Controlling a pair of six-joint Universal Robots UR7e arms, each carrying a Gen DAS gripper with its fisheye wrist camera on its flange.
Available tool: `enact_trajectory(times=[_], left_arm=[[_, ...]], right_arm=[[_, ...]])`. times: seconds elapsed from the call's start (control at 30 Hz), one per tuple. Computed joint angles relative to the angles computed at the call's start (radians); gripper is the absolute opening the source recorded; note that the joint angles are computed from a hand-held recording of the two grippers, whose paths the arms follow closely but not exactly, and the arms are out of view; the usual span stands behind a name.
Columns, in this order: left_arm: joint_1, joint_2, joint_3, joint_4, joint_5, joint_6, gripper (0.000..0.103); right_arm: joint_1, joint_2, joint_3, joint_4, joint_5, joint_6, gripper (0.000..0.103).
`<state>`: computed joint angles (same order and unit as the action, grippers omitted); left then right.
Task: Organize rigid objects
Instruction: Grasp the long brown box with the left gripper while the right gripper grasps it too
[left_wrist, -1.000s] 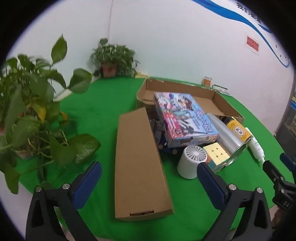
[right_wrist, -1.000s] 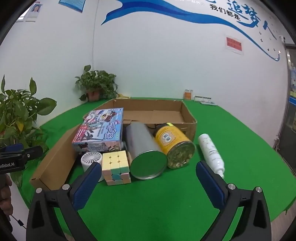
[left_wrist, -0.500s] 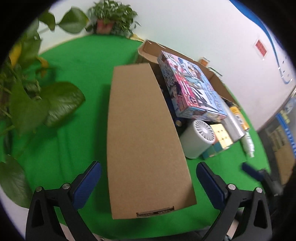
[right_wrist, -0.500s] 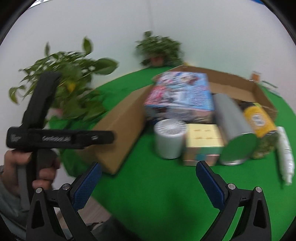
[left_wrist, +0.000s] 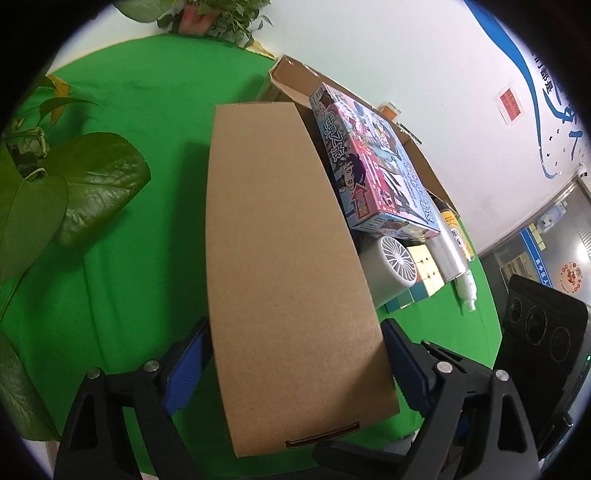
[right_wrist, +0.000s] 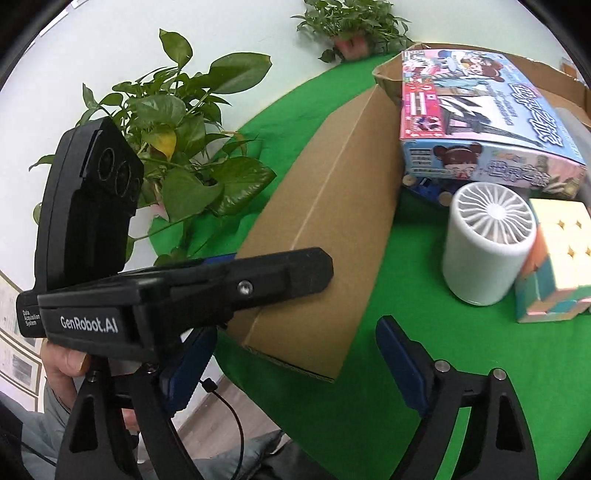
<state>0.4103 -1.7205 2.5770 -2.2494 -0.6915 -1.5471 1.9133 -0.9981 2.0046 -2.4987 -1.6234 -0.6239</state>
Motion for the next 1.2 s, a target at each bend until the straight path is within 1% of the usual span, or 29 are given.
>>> enact_trajectory(times=[0.03, 0.07, 0.13, 0.17, 0.2, 0.27, 0.3, 0.37, 0.4, 0.43, 0.5, 0.57, 0.63, 0.7, 0.73, 0.77, 0.8, 0.83, 0.87, 0.9, 0.97, 1.0, 1.03, 1.13, 1.2], left_arm=[[0.003, -0.009, -0.004, 0.008, -0.012, 0.011, 0.088], [0.009, -0.009, -0.011, 0.008, -0.028, 0.037, 0.088], [0.025, 0.0, -0.017, -0.041, -0.068, 0.116, 0.088], [0.028, 0.0, -0.012, -0.072, -0.084, 0.154, 0.088], [0.034, -0.007, -0.004, -0.107, -0.102, 0.18, 0.088], [0.048, -0.018, 0.021, -0.194, -0.129, 0.22, 0.088], [0.061, -0.022, 0.036, -0.258, -0.151, 0.246, 0.088], [0.095, -0.027, 0.056, -0.362, -0.192, 0.285, 0.088], [0.109, -0.029, 0.059, -0.392, -0.207, 0.296, 0.088], [0.121, -0.032, 0.056, -0.404, -0.22, 0.305, 0.088], [0.128, -0.033, 0.041, -0.376, -0.218, 0.313, 0.088], [0.109, -0.067, 0.035, -0.316, -0.198, 0.305, 0.088], [0.085, -0.094, 0.043, -0.326, -0.188, 0.328, 0.088], [0.059, -0.113, 0.039, -0.287, -0.145, 0.317, 0.09], [0.064, -0.105, 0.031, -0.266, -0.133, 0.306, 0.09], [0.084, -0.095, 0.018, -0.247, -0.134, 0.3, 0.09], [0.109, -0.083, 0.01, -0.251, -0.147, 0.304, 0.09], [0.147, -0.06, 0.004, -0.287, -0.174, 0.318, 0.09], [0.17, -0.049, 0.007, -0.337, -0.204, 0.337, 0.09], [0.205, -0.029, 0.014, -0.413, -0.248, 0.364, 0.09], [0.26, 0.009, 0.028, -0.54, -0.303, 0.38, 0.09], [0.268, 0.021, 0.032, -0.576, -0.306, 0.381, 0.09], [0.264, 0.031, 0.026, -0.571, -0.294, 0.378, 0.09], [0.237, 0.056, -0.001, -0.496, -0.255, 0.364, 0.09], [0.215, 0.06, -0.013, -0.437, -0.227, 0.344, 0.09]], right_arm=[[0.004, 0.003, 0.003, -0.003, 0.003, 0.004, 0.081], [0.008, 0.004, 0.002, 0.0, 0.004, 0.01, 0.081], [0.031, 0.01, -0.01, -0.004, -0.022, 0.026, 0.081], [0.032, 0.01, -0.021, 0.008, -0.03, 0.027, 0.079], [0.036, 0.008, -0.029, 0.024, -0.039, 0.032, 0.077], [0.028, -0.007, -0.054, 0.091, -0.035, 0.046, 0.076], [0.021, -0.019, -0.056, 0.11, -0.035, 0.046, 0.076], [0.022, -0.037, -0.057, 0.12, -0.049, 0.05, 0.076], [0.025, -0.041, -0.053, 0.11, -0.058, 0.047, 0.077], [0.031, -0.042, -0.054, 0.102, -0.066, 0.044, 0.077], [0.043, -0.04, -0.059, 0.091, -0.081, 0.033, 0.077], [0.05, -0.027, -0.074, 0.1, -0.105, 0.054, 0.077], [0.049, -0.014, -0.083, 0.103, -0.142, 0.078, 0.077], [0.034, -0.008, -0.101, 0.141, -0.128, 0.108, 0.076], [0.029, -0.009, -0.106, 0.149, -0.121, 0.113, 0.076], [0.028, -0.012, -0.106, 0.149, -0.117, 0.108, 0.076], [0.026, -0.016, -0.108, 0.155, -0.095, 0.1, 0.076], [0.024, -0.018, -0.108, 0.158, -0.082, 0.093, 0.076], [0.027, -0.018, -0.109, 0.161, -0.078, 0.09, 0.081], [0.035, -0.013, -0.11, 0.158, -0.085, 0.089, 0.085], [0.055, 0.005, -0.108, 0.142, -0.115, 0.099, 0.085], [0.059, 0.013, -0.106, 0.135, -0.124, 0.107, 0.086], [0.066, 0.021, -0.103, 0.124, -0.136, 0.115, 0.087], [0.093, 0.046, -0.094, 0.046, -0.205, 0.115, 0.088], [0.094, 0.048, -0.095, 0.034, -0.21, 0.116, 0.089]])
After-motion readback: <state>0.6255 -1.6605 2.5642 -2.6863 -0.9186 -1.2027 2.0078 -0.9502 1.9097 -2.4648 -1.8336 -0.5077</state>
